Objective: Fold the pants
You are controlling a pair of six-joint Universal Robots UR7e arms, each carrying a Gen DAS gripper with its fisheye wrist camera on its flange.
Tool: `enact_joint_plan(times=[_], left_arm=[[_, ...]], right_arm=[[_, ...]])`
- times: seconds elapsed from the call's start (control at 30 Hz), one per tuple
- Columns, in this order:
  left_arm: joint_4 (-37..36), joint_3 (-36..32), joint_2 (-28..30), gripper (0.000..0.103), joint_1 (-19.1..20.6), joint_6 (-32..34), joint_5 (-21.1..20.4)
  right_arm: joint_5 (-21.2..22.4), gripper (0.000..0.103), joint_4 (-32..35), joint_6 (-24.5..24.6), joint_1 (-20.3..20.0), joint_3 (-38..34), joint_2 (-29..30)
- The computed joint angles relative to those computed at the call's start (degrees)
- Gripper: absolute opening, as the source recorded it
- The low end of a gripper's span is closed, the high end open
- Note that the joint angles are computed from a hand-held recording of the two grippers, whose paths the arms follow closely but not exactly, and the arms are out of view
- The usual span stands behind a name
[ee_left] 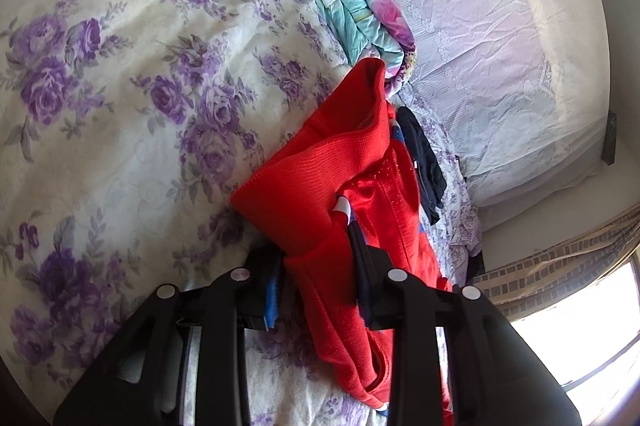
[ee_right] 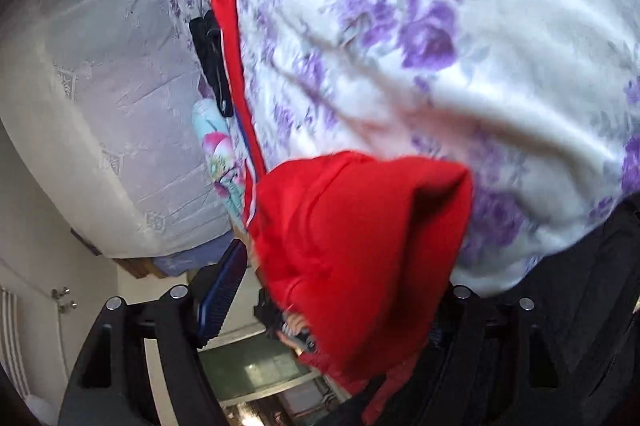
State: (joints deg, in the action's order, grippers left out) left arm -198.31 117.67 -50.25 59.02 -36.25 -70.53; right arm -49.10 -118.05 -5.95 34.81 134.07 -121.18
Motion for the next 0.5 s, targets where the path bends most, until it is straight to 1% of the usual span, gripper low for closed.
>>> enact_joint_plan(times=[0.03, 0.07, 0.1, 0.17, 0.2, 0.23, 0.27, 0.3, 0.33, 0.37, 0.4, 0.43, 0.47, 0.5], left_arm=[[0.37, -0.07, 0.03, 0.027, -0.32, 0.30, 0.70], [0.67, -0.08, -0.03, 0.027, -0.51, 0.54, 1.14], [1.09, -0.07, -0.08, 0.027, -0.77, 0.85, 1.70], [2.17, -0.12, -0.19, 0.025, -1.49, 1.30, 3.33], [2.85, -0.15, -0.34, 0.024, -1.82, 1.09, 4.06], [3.58, -0.16, -0.63, 0.023, -1.86, 0.89, 4.15], [4.54, -0.15, -1.08, 0.022, -1.97, 0.13, 3.89], [4.83, 0.05, -1.64, 0.021, -2.00, -0.70, 2.81], [4.69, 0.39, -2.24, 0.020, -2.02, -1.30, 1.17], [4.86, 0.71, -2.84, 0.019, -2.47, -1.70, 0.72], [5.40, 1.11, -3.66, 0.019, -3.67, -1.74, 1.43], [5.88, 1.51, -4.26, 0.018, -4.89, -1.65, 2.78], [6.59, 2.15, -5.13, 0.018, -7.24, -1.16, 5.81], [6.69, 2.64, -5.66, 0.018, -8.80, -0.55, 7.43]], right_arm=[[-0.78, 0.041, -1.45, -0.98, 0.93, 0.08, 0.48], [-1.26, 0.037, -2.49, -2.36, 1.84, -0.18, 0.93], [-1.77, 0.036, -3.09, -3.67, 2.32, -0.73, 1.02], [-4.39, 0.033, -8.30, -5.35, 5.32, -2.65, 2.02], [-4.67, 0.031, -9.06, -5.95, 6.06, -4.42, 2.72], [-4.90, 0.022, -11.59, -5.93, 7.58, -6.77, 4.45], [-5.50, 0.020, -14.07, -5.81, 8.78, -8.81, 6.30], [-6.78, 0.019, -16.22, -5.72, 10.55, -11.49, 8.46], [-8.16, 0.019, -18.08, -5.83, 13.02, -14.96, 11.35], [-9.51, 0.019, -19.55, -6.02, 15.10, -17.94, 13.83], [-10.75, 0.018, -21.15, -6.37, 16.80, -19.81, 15.44], [-11.67, 0.018, -22.76, -7.81, 18.84, -21.92, 17.05], [-11.98, 0.018, -23.70, -9.12, 20.24, -23.48, 18.51], [-11.00, 0.018, -23.04, -12.25, 20.12, -25.04, 19.16]])
